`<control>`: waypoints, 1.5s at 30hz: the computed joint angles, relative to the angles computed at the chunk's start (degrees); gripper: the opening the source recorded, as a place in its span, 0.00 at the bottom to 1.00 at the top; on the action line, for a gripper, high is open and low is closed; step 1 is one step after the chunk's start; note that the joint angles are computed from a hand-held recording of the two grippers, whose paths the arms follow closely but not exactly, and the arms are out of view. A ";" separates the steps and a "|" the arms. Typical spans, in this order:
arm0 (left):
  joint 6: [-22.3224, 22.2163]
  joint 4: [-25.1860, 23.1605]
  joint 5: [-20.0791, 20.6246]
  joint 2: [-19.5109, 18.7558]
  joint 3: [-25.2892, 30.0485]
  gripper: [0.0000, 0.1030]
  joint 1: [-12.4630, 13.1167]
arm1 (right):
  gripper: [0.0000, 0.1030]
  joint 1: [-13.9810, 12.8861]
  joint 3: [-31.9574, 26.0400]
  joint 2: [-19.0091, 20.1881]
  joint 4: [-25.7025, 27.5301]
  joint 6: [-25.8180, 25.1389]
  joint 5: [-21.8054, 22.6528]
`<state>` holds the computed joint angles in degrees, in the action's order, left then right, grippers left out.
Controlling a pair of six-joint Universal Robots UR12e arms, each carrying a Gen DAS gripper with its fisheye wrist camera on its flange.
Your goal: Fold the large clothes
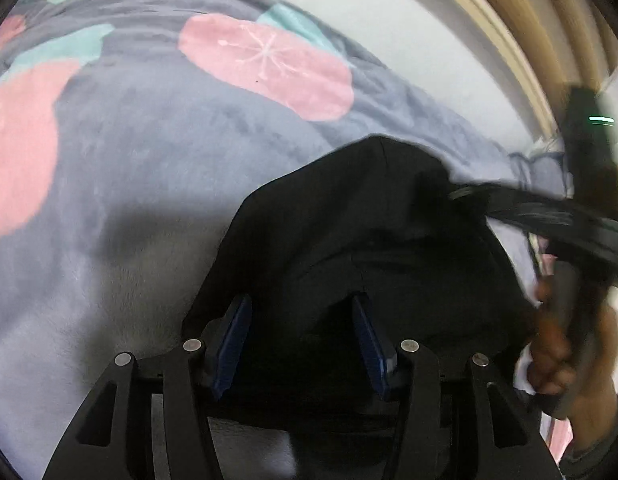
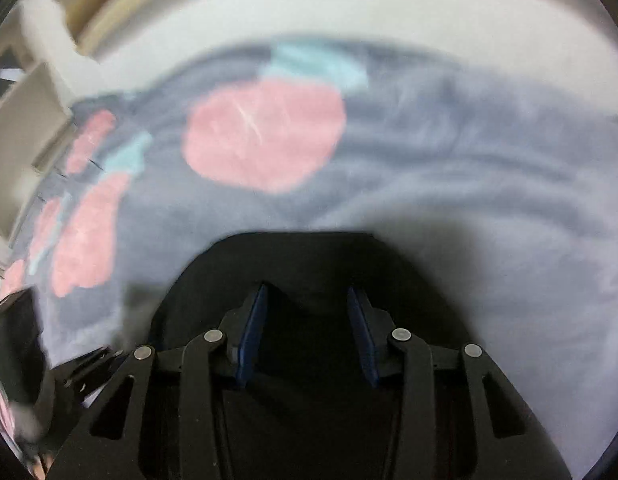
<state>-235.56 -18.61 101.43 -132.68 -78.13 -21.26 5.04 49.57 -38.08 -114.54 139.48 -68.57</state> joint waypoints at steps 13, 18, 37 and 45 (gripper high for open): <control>4.04 2.66 -0.83 3.36 -2.60 0.52 -0.20 | 0.43 -5.71 9.53 -8.78 -1.29 -9.38 8.29; 1.50 -2.53 -4.36 2.90 -1.88 0.52 1.07 | 0.43 -6.82 8.82 -7.21 4.45 -9.92 0.24; 8.42 -2.55 -20.23 3.62 -0.64 0.77 7.53 | 0.69 -8.09 -14.70 4.42 24.34 -10.77 10.36; 10.45 -3.87 -33.69 -1.04 2.13 0.77 8.66 | 0.53 -6.12 -20.20 9.11 29.79 -11.62 7.85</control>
